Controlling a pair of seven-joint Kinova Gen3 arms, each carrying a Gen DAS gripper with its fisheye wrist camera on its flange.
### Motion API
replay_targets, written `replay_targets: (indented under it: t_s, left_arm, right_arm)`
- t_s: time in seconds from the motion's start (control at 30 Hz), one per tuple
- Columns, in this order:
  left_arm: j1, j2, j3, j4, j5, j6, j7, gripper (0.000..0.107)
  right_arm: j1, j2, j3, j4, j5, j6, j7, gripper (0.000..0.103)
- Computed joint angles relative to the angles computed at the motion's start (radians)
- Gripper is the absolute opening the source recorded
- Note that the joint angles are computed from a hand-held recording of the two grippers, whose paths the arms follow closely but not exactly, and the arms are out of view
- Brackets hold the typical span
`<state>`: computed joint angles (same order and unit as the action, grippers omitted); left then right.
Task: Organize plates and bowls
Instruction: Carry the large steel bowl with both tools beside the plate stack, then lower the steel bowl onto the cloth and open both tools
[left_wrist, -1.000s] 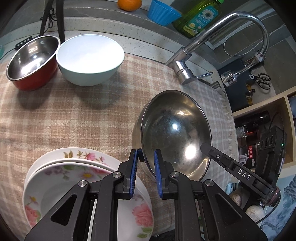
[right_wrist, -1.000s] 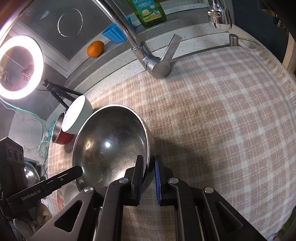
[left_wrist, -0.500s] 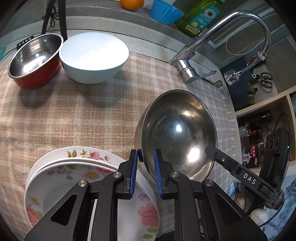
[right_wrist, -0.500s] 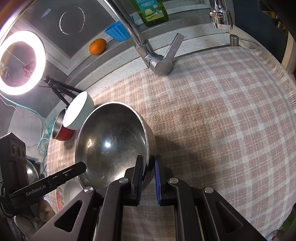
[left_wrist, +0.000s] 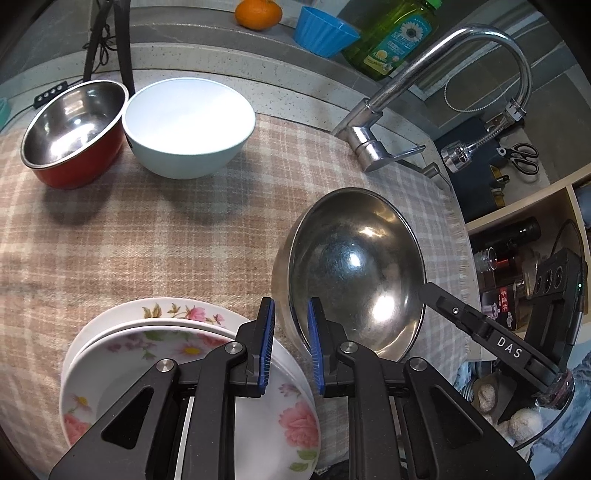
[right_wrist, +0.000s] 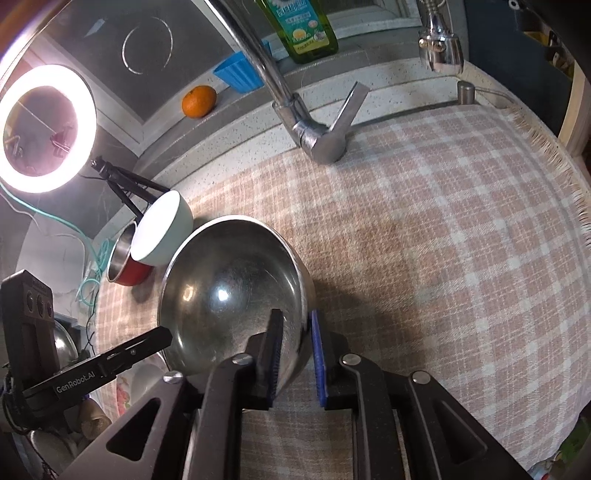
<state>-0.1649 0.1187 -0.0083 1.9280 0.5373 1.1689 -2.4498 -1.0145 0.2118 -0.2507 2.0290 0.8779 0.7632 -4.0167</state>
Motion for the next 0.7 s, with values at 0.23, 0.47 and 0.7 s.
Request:
replay_targets:
  t_s: [0.23,0.47,0.7]
  left_arm:
    - [-0.027,-0.011,-0.016,-0.012,0.023,0.025,-0.036,0.016]
    - [-0.078,-0.013,-0.047,-0.038,0.034,0.065,-0.070,0.016]
    - [-0.144,0.001,-0.077,-0.078,0.039,0.082,-0.105,0.016]
  right_arm:
    - [-0.009,-0.010,-0.011,-0.022,-0.006,0.069,0.003,0.025]
    - [-0.027,0.004,-0.022,-0.077,0.015,0.145,0.033,0.025]
    - [-0.051,0.037,-0.009,-0.151,0.073,0.167,0.094,0.025]
